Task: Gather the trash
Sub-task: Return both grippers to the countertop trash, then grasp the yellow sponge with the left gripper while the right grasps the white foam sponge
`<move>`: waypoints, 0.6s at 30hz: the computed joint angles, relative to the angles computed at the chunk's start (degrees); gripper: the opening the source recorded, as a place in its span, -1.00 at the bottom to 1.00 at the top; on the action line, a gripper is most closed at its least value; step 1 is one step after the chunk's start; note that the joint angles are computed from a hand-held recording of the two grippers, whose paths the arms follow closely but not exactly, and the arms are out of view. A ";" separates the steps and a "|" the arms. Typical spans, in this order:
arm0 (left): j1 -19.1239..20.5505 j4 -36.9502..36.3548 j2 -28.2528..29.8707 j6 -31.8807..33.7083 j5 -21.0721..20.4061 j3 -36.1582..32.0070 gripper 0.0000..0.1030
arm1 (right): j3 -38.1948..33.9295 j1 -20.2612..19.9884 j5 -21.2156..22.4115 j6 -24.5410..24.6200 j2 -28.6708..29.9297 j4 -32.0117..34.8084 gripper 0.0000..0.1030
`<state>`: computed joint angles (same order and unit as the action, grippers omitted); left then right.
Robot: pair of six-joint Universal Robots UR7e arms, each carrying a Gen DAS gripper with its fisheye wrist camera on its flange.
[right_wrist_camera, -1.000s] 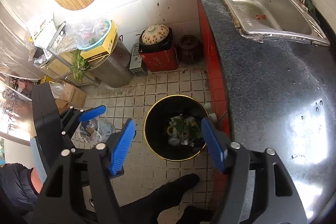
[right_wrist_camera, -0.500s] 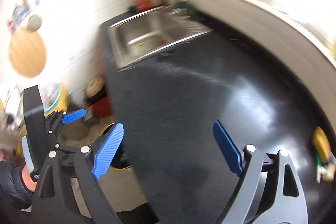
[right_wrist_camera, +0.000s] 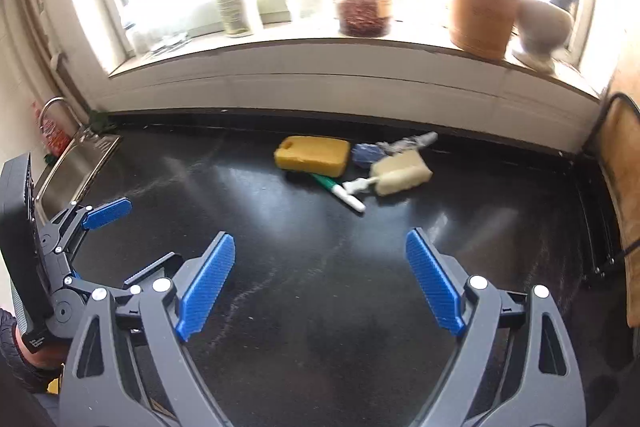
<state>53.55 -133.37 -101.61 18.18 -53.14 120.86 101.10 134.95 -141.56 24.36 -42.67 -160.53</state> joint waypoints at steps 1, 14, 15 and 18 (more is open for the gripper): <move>-0.38 -0.12 0.93 0.47 -0.45 0.08 0.80 | 2.08 -0.32 -0.41 0.93 -1.45 -0.64 0.64; 2.09 -2.93 11.52 3.34 -0.74 -3.77 0.80 | 4.06 -5.50 0.50 -2.80 -3.06 -2.24 0.65; 2.38 -3.59 12.75 3.73 -0.56 -4.23 0.80 | 3.62 -6.19 0.93 -3.67 -2.78 -2.37 0.65; 3.69 -4.69 17.72 4.86 0.09 -7.00 0.80 | 2.23 -8.74 2.44 -6.13 -1.90 -2.40 0.65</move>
